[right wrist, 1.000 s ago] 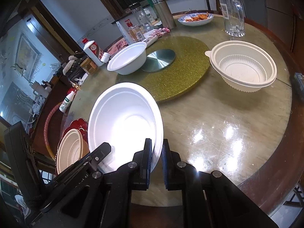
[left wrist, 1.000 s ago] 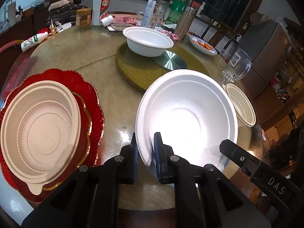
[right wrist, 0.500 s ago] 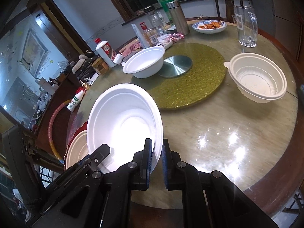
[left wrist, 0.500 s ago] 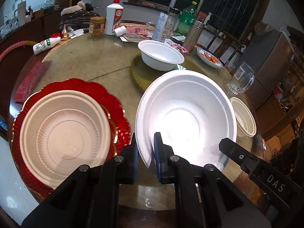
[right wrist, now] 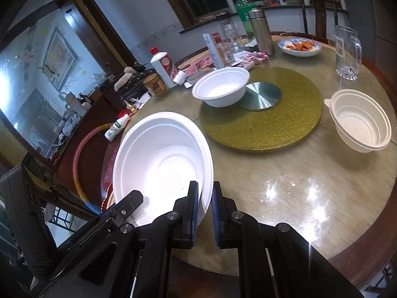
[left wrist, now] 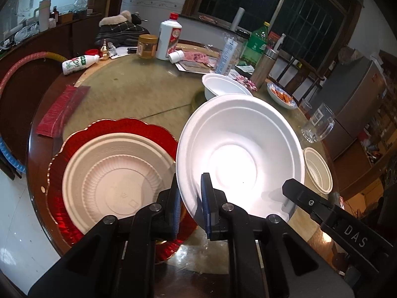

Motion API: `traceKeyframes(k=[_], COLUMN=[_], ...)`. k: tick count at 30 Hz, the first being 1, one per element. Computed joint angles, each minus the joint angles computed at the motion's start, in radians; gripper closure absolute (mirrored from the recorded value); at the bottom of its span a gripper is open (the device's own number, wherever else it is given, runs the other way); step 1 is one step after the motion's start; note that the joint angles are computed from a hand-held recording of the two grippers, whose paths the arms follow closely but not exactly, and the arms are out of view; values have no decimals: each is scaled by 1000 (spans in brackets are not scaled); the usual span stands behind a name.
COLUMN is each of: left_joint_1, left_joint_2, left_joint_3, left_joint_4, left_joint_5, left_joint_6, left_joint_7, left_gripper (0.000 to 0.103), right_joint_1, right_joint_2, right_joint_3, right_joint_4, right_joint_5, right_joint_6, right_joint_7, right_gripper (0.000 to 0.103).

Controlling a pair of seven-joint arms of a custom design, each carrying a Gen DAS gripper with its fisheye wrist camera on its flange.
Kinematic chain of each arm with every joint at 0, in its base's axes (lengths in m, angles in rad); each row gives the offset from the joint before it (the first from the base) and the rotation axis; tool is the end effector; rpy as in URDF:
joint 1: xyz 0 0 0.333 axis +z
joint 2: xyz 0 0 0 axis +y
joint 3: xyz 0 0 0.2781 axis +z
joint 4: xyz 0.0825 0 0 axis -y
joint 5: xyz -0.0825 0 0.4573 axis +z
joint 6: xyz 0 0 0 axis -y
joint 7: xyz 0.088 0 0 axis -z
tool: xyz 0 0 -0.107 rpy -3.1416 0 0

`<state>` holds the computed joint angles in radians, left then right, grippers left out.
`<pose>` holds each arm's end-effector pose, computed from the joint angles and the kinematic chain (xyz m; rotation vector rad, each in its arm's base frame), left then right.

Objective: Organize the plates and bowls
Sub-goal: 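Lower the white foam bowl with both tools into the beige bowl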

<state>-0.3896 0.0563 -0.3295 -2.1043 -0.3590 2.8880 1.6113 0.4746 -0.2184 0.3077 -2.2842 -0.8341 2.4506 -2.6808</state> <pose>0.5100 -0.4172 0.3973 -1.5195 2.3898 -1.1087 0.4142 0.4123 0.4057 -1.0460 2.1851 -0.4820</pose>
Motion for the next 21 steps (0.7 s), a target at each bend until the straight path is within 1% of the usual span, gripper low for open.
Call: traceKeyframes(k=[6,13,21], left_joint_1=[15,34,49], left_joint_2=[-7,-12,-28], left_joint_3=[13,26,33], left_joint_4=[-12,-27,-49], left_joint_5=[-8,-18,-80], left_joint_6=[2,6,13], left_joint_7=[-6,-16,31], left_gripper=[91,91,91], right_joint_1=[7,39,76], right_joint_2=[68,156,223], right_joint_3=[-12,-44,-77], right_joint_4=[64,150,222], right_joint_5=[-13,-15,-6], right_joint_6=[21,32,29], right_joint_7=[-30,-78,-120], right_gripper=[92,92,92])
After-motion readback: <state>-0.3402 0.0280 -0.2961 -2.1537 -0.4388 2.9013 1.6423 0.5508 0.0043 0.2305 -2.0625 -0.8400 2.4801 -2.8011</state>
